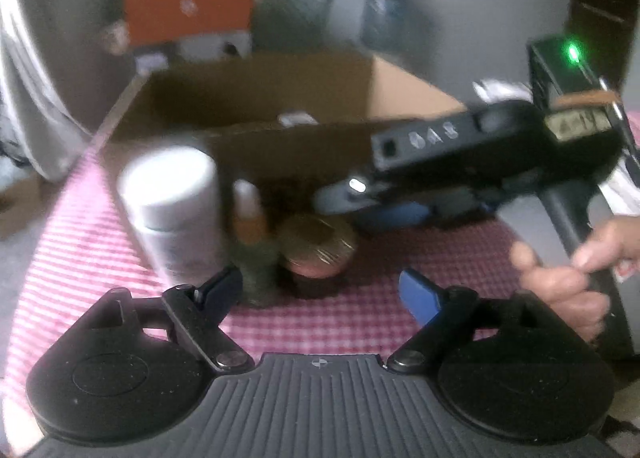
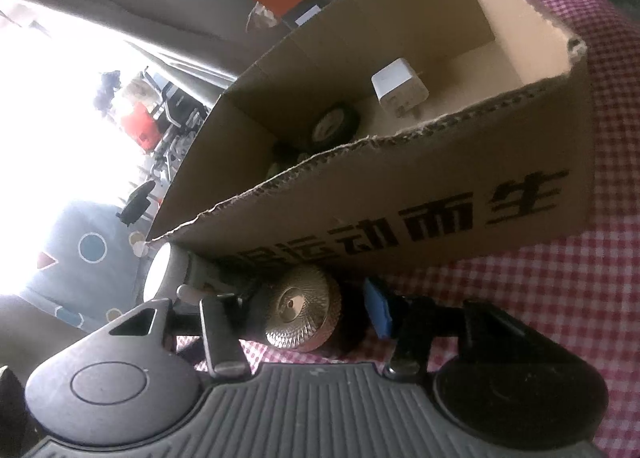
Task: Organize rigid objects
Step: 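Close the right gripper around the ribbed gold jar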
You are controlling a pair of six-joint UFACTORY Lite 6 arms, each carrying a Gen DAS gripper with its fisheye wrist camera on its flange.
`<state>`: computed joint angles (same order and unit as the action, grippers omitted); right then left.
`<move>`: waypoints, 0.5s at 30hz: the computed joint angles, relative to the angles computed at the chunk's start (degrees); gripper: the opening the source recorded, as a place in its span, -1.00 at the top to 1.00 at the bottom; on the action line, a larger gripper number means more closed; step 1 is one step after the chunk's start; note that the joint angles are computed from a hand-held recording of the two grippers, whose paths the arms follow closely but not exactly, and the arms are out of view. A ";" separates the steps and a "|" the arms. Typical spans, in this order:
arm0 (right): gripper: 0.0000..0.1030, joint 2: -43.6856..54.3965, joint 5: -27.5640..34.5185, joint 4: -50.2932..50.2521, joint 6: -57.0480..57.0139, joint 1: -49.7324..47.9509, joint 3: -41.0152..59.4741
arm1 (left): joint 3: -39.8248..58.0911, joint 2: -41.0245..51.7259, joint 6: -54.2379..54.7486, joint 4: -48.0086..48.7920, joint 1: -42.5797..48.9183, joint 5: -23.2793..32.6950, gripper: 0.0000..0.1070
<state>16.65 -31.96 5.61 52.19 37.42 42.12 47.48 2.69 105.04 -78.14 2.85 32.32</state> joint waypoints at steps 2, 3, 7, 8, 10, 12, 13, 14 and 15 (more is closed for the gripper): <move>-0.03 0.83 0.36 -2.34 1.56 -0.87 0.88 | 1.71 2.19 -3.23 3.46 -2.05 -1.41 -0.60; -0.02 0.86 0.64 -3.34 2.40 -1.18 1.06 | 2.62 3.38 -4.63 5.35 -3.17 -2.45 -0.57; 0.00 3.09 0.76 -8.32 5.81 -2.97 3.00 | 3.47 5.82 -5.58 6.13 -5.68 -4.10 -0.54; 0.01 3.49 0.65 -9.07 6.32 -3.18 3.20 | 3.87 6.46 -6.06 6.40 -6.14 -4.40 -0.52; 0.06 4.54 0.32 -11.53 8.14 -3.91 3.90 | 4.72 7.79 -4.94 5.01 -7.27 -5.30 -0.50; 0.08 5.17 -0.62 -13.70 9.90 -4.48 4.14 | 4.63 8.35 -2.75 2.83 -8.22 -6.50 -0.50; 0.09 5.48 -1.18 -14.69 10.66 -4.78 4.25 | 4.76 8.65 -2.17 1.99 -8.83 -7.15 -0.50; 0.09 5.47 -1.42 -14.68 10.49 -4.80 4.17 | 5.43 9.12 -2.37 2.18 -8.87 -7.27 -0.54; 0.09 5.42 -1.45 -14.22 9.91 -4.64 4.07 | 5.59 9.30 -1.92 1.70 -8.94 -7.35 -0.54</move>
<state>22.07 -33.41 -8.62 62.10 32.78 46.19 53.07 11.99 103.12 -76.45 -6.09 24.98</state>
